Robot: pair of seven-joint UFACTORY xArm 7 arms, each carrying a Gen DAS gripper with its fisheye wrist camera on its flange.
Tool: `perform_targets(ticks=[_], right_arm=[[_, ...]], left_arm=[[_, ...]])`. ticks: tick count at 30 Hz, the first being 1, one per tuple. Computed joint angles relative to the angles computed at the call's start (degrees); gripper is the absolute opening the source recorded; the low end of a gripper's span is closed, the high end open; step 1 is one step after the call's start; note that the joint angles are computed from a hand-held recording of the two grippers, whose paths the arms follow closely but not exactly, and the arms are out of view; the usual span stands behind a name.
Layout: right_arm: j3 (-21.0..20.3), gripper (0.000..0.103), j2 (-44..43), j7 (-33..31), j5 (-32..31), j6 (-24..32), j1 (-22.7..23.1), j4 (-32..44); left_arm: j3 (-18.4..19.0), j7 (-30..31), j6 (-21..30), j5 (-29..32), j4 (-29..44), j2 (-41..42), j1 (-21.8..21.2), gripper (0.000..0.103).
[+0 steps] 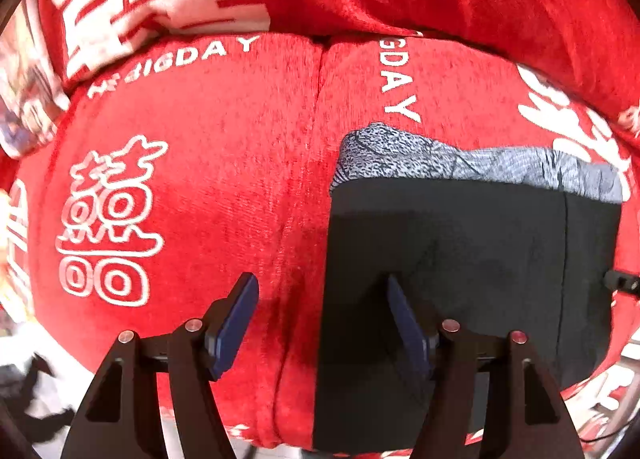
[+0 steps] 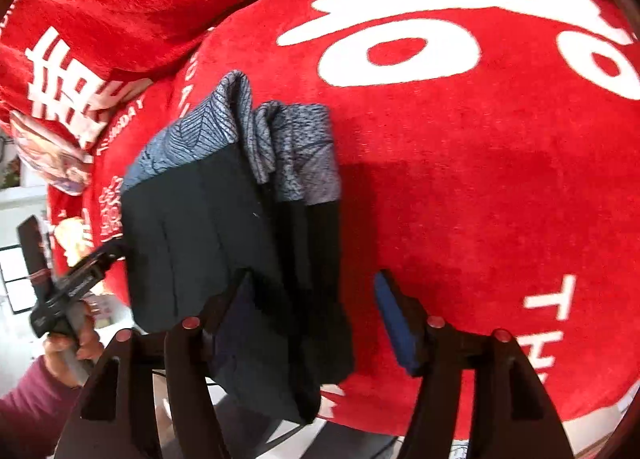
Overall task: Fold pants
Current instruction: 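Open the right gripper and withdraw both grippers from the folded trousers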
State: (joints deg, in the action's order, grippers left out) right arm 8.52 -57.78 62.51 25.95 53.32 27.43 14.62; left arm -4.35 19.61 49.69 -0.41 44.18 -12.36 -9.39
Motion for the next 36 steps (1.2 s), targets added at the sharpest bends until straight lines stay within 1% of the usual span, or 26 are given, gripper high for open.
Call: perform_targets(ticks=[3,4,5,6,9,11,17,18,19,21,24,29,30,31,36], right_arm=[[1.59,0.068,1.57,3.35,-2.22,4.62,-1.61,3.41],[1.90,0.068,1.91,4.15,-3.02,6.28,-2.06,4.51],[2.37,0.068,2.39,4.90,-3.53,7.65,-2.25,5.78],[2.98,0.068,3.12,5.63,-4.20,9.19,-2.44,7.34],[4.28,0.072,3.60,6.91,-5.35,12.39,-2.43,10.21],[5.25,0.073,4.69,8.05,-5.47,13.41,-2.47,12.35],[7.38,0.080,6.58,11.65,-5.58,15.13,-2.40,16.98],[7.74,0.080,7.34,12.14,-5.97,15.50,-2.50,18.00],[8.22,0.081,8.56,12.62,-6.56,16.14,-2.63,19.51],[8.74,0.083,9.64,13.45,-7.43,17.30,-2.63,21.48],[9.71,0.090,11.40,14.88,-9.19,19.05,-3.08,24.42],[11.72,0.091,15.22,16.43,-13.51,22.38,-3.99,30.11],[12.02,0.093,15.98,16.63,-14.27,22.82,-4.13,30.88],[12.34,0.102,16.71,16.91,-15.08,23.66,-4.23,31.92],[13.03,0.103,19.94,17.48,-17.05,26.60,-3.92,35.93]], left_arm=[[-0.92,-1.34,2.44,1.87,-0.07,-1.41,-0.38,0.068],[-0.91,-1.22,3.76,1.67,0.01,-2.12,-0.60,0.072],[-1.02,-1.28,4.69,1.78,-0.18,-3.15,-0.78,0.086],[-1.06,-1.34,5.20,1.76,-0.49,-4.38,-0.95,0.090],[-0.95,-0.29,7.12,0.85,-1.00,-7.30,-1.71,0.090],[-1.32,-0.22,9.42,1.19,-0.67,-8.44,-2.01,0.090],[-1.73,0.18,13.03,1.60,0.51,-10.25,-2.71,0.090],[-1.71,0.23,13.91,1.44,1.12,-10.33,-2.77,0.094],[-1.67,0.19,14.51,1.28,1.57,-10.27,-2.78,0.103],[-1.47,0.43,15.65,0.72,2.51,-10.43,-2.85,0.103],[-1.60,0.78,16.65,0.65,3.35,-10.41,-2.93,0.103],[-1.86,1.42,17.73,1.21,4.06,-10.82,-3.04,0.103],[-1.90,1.61,17.92,1.38,4.05,-11.07,-3.06,0.103],[-1.93,1.65,18.18,1.42,4.11,-11.22,-3.07,0.103],[-1.95,2.14,19.33,1.45,3.93,-12.61,-3.15,0.103]])
